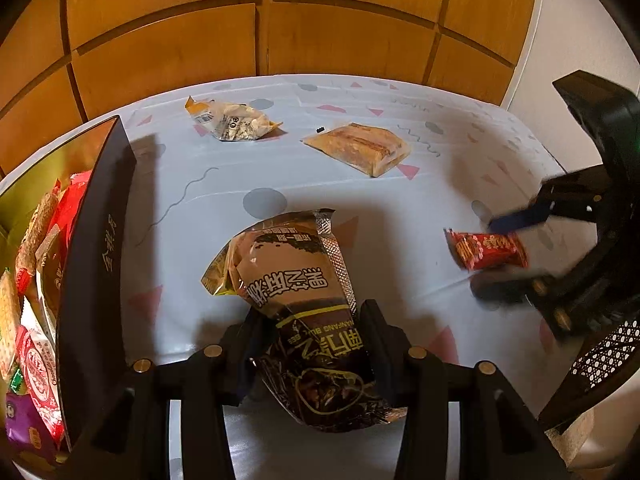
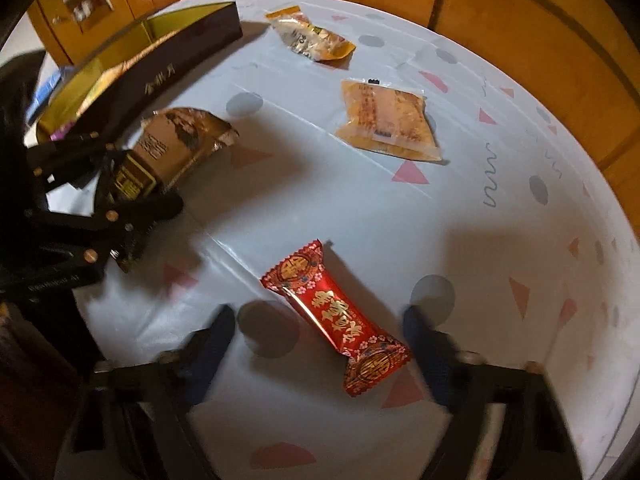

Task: Organize snacks
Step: 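Lift the brown pouch with the left gripper while the right gripper grasps the red candy bar, then carry the brown pouch into the tin and release it with the left gripper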

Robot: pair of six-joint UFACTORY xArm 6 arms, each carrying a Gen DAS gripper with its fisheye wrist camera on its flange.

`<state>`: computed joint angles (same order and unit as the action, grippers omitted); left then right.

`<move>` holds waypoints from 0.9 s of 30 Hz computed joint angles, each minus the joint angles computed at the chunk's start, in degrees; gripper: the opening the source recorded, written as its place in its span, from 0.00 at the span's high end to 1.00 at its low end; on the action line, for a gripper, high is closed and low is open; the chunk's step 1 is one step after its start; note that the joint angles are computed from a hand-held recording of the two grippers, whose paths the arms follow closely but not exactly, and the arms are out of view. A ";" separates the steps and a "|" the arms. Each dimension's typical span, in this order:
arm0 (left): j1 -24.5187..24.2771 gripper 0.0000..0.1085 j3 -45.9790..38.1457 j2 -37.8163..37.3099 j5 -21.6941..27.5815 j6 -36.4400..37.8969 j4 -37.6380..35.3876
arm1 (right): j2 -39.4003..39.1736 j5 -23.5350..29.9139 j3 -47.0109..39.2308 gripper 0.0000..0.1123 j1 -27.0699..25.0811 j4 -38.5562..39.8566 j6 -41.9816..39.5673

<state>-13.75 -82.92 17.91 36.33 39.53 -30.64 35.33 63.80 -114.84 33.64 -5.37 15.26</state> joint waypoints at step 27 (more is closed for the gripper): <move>-0.67 0.60 1.34 -0.89 -2.27 -2.32 2.69 | 3.98 0.54 -4.25 0.80 0.58 -1.99 0.59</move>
